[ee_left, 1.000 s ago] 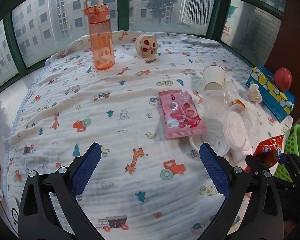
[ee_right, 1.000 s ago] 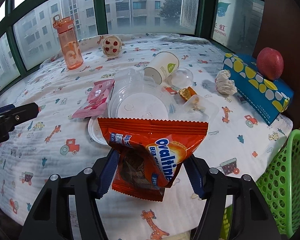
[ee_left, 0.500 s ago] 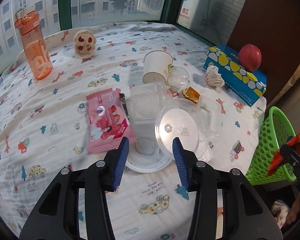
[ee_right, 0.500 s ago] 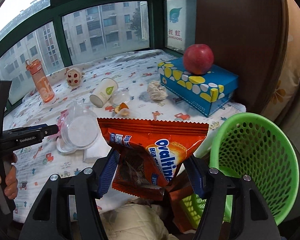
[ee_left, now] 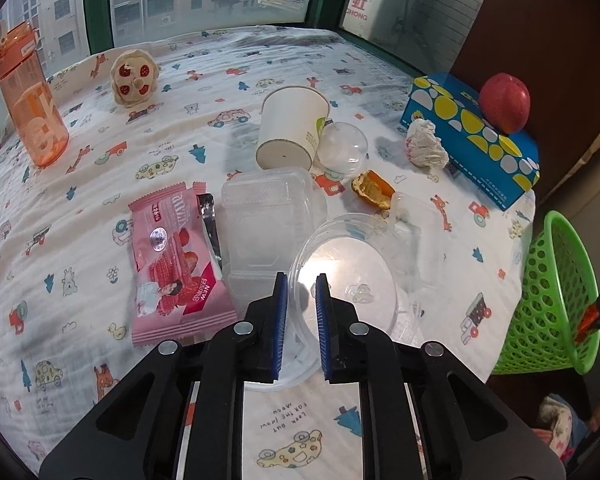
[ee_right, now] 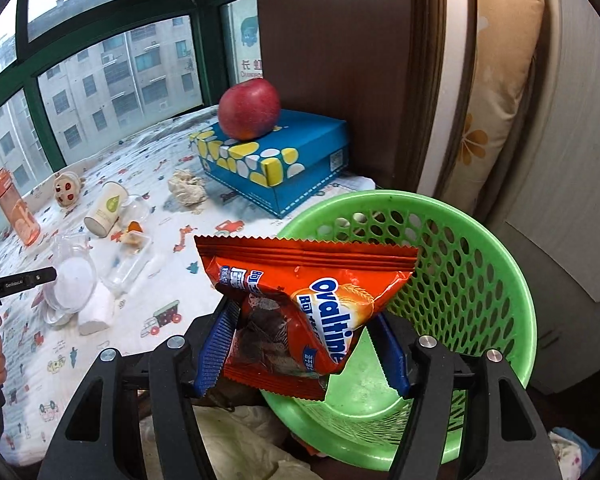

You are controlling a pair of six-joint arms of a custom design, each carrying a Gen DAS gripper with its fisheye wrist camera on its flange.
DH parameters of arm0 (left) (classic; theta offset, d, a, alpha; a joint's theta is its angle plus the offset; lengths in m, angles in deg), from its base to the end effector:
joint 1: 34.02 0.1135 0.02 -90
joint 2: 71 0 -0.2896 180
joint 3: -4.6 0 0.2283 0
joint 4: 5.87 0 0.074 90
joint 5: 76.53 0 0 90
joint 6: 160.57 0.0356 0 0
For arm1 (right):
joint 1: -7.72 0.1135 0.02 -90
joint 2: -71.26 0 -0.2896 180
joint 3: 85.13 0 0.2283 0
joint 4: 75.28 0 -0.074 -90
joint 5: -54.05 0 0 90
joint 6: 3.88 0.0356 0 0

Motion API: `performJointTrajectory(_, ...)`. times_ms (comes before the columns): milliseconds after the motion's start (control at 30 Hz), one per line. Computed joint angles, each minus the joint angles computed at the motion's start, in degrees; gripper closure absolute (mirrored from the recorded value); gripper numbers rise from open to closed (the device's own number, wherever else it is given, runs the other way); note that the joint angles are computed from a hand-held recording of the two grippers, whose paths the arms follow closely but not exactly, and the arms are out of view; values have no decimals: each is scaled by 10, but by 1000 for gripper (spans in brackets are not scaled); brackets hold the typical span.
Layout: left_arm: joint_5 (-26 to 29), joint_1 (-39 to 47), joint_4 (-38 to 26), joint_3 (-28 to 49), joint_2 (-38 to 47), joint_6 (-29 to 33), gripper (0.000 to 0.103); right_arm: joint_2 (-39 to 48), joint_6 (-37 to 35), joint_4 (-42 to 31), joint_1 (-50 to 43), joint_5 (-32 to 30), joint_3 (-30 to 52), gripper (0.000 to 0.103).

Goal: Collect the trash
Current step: 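Carry the wrapper over the green basket and open the right gripper, then drop the clear plastic lid into the green basket with the left gripper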

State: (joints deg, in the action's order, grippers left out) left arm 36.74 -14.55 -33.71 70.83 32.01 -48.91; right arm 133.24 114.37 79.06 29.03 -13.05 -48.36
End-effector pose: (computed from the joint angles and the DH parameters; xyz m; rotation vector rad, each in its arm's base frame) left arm 0.3005 0.0913 0.1626 0.1685 2.5716 -0.2927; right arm 0.1521 0.0445 0.1891 0.3127 2.3476 -0.0825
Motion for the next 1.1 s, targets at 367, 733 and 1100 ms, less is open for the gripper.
performJointTrajectory(367,29,21,-26,1,-16,-3,100,-22,-37,10,-95,-31,-33,39)
performJointTrajectory(733,100,-1,-113,4,-118,-1,101,-46,-75,24,-185,-75,-53,26)
performJointTrajectory(1100,89,-186,-127,2,-188,-91,101,-141,-147,-30,-302,-152,-67,15)
